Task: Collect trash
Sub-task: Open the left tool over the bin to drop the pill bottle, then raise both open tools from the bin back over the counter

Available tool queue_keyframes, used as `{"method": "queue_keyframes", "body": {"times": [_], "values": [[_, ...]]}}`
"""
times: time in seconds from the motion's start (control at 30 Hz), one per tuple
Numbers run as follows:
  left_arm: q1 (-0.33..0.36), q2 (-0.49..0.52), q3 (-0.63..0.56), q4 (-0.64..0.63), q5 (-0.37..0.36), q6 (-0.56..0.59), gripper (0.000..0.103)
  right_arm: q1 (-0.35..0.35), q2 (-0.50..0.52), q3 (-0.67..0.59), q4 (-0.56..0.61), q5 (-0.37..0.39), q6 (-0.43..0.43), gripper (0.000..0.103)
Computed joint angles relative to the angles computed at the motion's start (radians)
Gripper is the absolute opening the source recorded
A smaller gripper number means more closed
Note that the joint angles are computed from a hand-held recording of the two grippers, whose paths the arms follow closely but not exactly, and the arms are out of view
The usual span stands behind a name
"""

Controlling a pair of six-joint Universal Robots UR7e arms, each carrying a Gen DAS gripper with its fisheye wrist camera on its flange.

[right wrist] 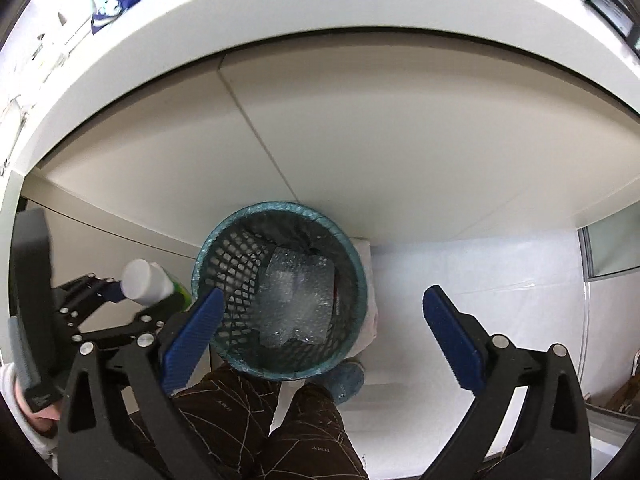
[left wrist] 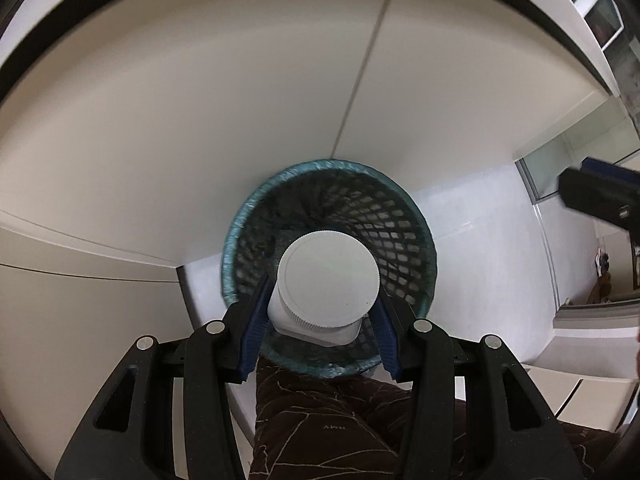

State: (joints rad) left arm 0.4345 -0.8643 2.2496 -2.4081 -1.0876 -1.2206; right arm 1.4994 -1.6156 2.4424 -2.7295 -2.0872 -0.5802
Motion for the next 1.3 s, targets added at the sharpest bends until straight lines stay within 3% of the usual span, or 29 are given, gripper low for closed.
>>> {"method": "queue_keyframes", "body": {"times": [0.2, 0.43, 0.67, 0.87, 1.3], "values": [[-0.006, 0.061, -0.02, -0.015, -0.009, -0.013, 0.047, -0.029, -0.053, 0.0, 0.038, 0.005, -0.017, 0.095], [-0.011, 0.067, -0.026, 0.001, 0.012, -0.068, 0.073, -0.056, -0.069, 0.002, 0.04, 0.027, -0.042, 0.095], [-0.036, 0.049, -0.028, 0.03, 0.033, -0.103, 0.085, -0.038, -0.084, -0.013, 0.071, 0.061, -0.044, 0.095], [-0.083, -0.043, -0.019, 0.097, 0.106, -0.159, 0.097, 0.001, -0.1, -0.046, 0.1, 0.085, -0.044, 0.095], [-0.112, -0.253, -0.121, 0.384, 0.278, -0.26, 0.097, 0.148, -0.072, -0.194, 0.143, 0.122, 0.029, 0.095]]}}
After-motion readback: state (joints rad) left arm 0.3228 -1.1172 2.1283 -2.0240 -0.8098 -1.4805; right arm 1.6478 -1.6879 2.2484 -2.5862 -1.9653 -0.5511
